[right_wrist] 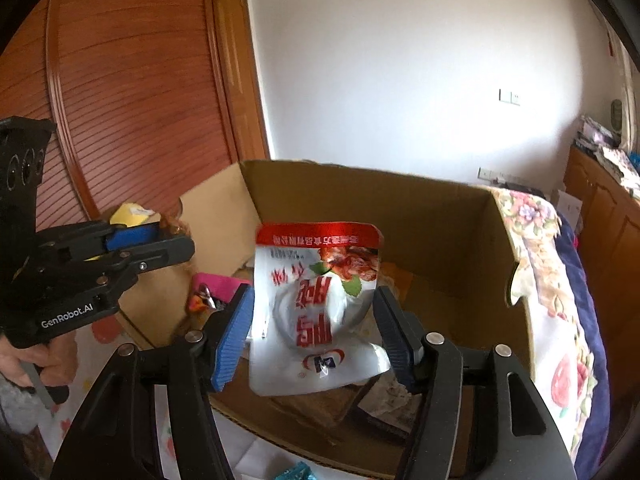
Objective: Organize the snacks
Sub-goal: 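Open both tools to drop the orange candy and duck pouch into the box, then withdraw both tools from the box toward the remaining snacks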
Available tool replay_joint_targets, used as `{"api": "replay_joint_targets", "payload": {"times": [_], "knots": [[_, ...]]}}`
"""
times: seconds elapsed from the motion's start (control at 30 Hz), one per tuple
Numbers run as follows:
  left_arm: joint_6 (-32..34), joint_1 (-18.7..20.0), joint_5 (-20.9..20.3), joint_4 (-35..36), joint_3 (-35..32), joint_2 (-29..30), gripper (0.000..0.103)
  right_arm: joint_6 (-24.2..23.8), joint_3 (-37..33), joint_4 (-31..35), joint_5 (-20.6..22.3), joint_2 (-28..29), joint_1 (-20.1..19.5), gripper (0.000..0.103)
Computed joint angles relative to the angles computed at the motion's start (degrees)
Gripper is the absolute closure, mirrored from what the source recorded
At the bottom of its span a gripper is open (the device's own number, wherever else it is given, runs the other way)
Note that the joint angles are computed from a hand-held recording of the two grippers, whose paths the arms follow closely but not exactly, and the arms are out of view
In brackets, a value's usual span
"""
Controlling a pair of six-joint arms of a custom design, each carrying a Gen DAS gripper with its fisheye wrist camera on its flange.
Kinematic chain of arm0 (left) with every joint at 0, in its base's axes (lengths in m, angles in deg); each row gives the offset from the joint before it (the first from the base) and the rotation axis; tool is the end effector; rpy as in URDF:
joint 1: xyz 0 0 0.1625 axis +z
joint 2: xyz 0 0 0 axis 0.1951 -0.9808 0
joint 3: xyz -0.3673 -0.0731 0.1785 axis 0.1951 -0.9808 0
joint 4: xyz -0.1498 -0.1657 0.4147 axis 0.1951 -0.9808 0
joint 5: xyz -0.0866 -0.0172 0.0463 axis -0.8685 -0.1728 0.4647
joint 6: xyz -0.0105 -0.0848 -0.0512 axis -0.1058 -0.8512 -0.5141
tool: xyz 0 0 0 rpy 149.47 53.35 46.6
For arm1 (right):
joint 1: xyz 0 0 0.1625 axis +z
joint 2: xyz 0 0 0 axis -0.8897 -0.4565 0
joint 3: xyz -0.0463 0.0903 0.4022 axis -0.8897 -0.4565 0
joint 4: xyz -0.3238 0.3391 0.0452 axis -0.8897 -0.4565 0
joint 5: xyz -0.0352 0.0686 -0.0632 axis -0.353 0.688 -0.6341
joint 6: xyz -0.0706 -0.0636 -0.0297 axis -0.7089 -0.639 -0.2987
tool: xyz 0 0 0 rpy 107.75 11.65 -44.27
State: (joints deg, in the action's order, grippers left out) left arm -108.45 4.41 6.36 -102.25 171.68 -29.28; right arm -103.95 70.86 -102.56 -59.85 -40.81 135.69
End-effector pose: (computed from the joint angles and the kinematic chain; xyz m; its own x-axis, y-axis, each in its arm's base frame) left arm -0.3615 -0.3302 -0.0054 -0.7409 0.0828 -0.6665 0.5810 0.5768 -0.5742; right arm 0.0326 -0.3901 0.3192 -0.5944 -0.6557 0.4655 -0.8033 0.5104 -0.3068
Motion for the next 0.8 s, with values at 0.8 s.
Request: {"api": "replay_joint_targets", "payload": {"times": [0.8], "knots": [[-10.1,-6.9,-1.8,12.1,0.8,-3.1,0.056,-4.7,0.1,18.0,4.4,-15.5,-7.2,0.035]]}}
